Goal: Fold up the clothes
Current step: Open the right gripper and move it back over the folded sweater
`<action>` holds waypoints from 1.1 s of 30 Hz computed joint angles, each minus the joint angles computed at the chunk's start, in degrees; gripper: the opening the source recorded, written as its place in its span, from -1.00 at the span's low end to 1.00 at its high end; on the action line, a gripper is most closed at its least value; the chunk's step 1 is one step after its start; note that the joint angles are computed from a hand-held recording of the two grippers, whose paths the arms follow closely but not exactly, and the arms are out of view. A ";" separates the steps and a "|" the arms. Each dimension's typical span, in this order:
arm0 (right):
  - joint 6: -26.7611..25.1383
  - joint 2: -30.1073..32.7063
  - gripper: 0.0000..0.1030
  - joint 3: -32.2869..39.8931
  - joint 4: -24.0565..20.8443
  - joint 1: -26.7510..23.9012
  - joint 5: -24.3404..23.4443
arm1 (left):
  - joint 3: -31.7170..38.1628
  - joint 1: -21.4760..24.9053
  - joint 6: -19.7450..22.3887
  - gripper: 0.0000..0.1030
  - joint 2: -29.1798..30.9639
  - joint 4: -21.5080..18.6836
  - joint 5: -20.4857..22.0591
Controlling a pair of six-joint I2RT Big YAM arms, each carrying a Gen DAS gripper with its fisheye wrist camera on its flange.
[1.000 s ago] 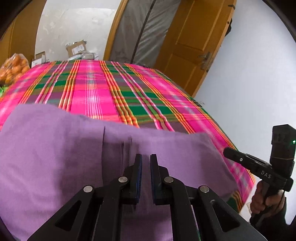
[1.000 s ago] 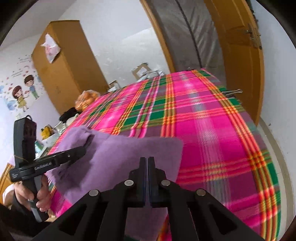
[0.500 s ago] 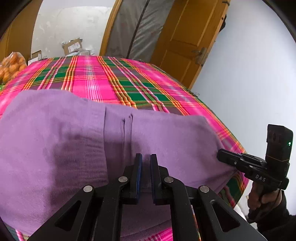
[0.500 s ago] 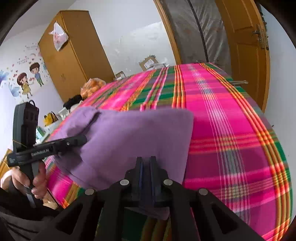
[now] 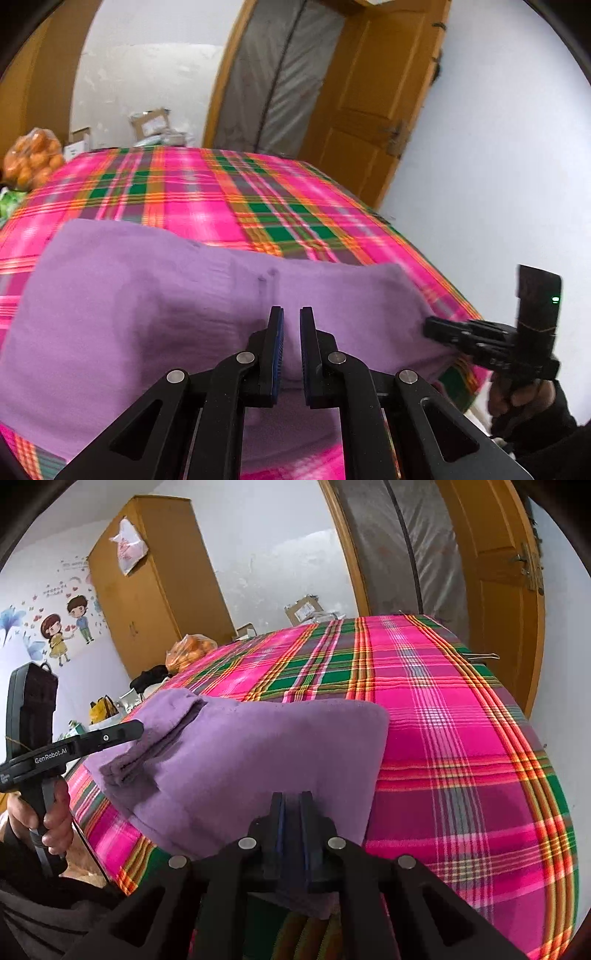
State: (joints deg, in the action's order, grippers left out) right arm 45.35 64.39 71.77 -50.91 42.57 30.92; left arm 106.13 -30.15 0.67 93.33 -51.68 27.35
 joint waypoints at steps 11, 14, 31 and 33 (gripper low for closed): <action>7.87 -3.88 -0.44 -3.12 1.82 -2.68 -0.35 | 3.00 1.17 -2.62 -0.84 3.74 -2.67 -4.74; 9.53 -4.74 -0.39 -3.65 1.35 -3.30 -0.98 | 3.75 1.08 -2.21 -0.84 3.88 -3.29 -4.22; 13.98 -6.11 -0.31 -5.52 3.56 -3.96 -4.59 | 1.22 -2.17 3.79 -0.84 2.10 -6.09 -1.76; 14.22 -6.21 -0.31 -5.73 3.94 -4.00 -4.75 | 0.80 -2.10 3.87 -0.83 1.63 -5.86 -1.73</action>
